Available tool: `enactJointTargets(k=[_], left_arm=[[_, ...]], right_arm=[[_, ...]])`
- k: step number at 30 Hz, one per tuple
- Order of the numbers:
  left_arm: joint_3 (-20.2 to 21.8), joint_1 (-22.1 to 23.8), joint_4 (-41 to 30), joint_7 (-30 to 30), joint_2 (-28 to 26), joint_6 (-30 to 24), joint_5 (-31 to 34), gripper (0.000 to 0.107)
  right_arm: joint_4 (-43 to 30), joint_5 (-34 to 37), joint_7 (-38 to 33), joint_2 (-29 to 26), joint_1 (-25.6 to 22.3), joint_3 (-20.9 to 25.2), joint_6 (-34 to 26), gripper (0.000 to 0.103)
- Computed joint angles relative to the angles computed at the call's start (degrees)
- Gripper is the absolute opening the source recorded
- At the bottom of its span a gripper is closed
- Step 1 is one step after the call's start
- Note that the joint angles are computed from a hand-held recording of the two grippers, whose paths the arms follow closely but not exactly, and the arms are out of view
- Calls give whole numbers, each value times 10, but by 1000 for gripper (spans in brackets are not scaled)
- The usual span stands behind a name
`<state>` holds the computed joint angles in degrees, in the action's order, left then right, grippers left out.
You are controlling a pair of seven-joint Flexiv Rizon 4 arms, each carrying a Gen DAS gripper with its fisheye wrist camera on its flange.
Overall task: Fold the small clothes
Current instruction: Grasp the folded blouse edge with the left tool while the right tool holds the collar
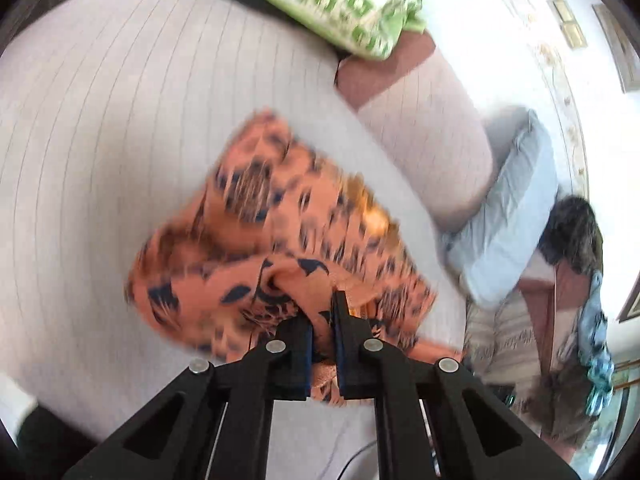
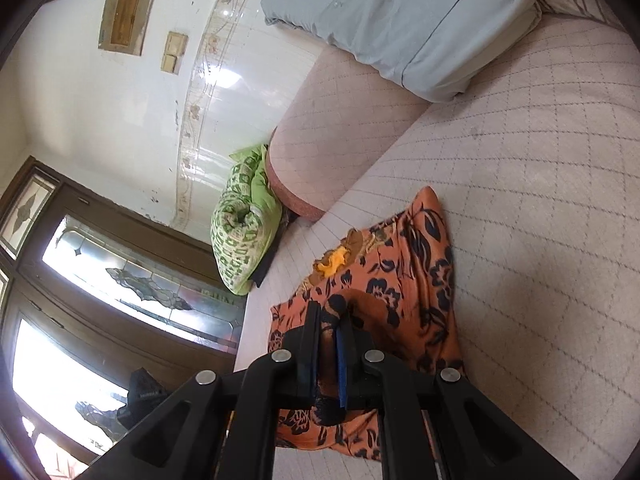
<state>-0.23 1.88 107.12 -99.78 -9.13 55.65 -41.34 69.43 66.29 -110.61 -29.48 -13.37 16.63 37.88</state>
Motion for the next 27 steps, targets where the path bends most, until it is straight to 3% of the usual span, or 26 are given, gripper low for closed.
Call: enactJointTargets(k=[5,7,9,11,12,13,18,21,23,25,27], left_arm=[[-2,39,-147,-23,-104,-27,31,9],[-10,55,-207,-22,-157,-13,39,9],[-14,70,-262,-24,-210,-32,58,13],[-4,73,-278,-67,-234,-49,82,13],[-7,76,-258,-76,-234,-32,77,13],[-13,80,-239,-73,-230,-11,71,13],[-54,89,-73,-7,-160,163,-4,15],[-48,62,-13,28,-116,204,24,36],[-87,63,26,83,-96,240,-20,40],[-135,69,52,151,-91,272,-103,41],[-136,52,63,162,-96,291,-133,41]], right_arm=[[-82,0,65,-65,28,-5,58,7],[-102,-6,112,-92,39,-6,104,11],[-113,-30,172,-111,50,-13,126,12],[-107,-68,236,-117,65,-27,149,37],[-99,-69,251,-115,62,-23,164,69],[-96,-63,247,-115,54,-12,179,77],[-81,-68,167,-98,24,39,239,77],[-75,-130,143,-83,40,39,193,75],[-67,-181,132,-74,63,33,152,68],[-55,-231,123,-66,92,22,123,48],[-32,-288,106,-54,125,9,108,35]])
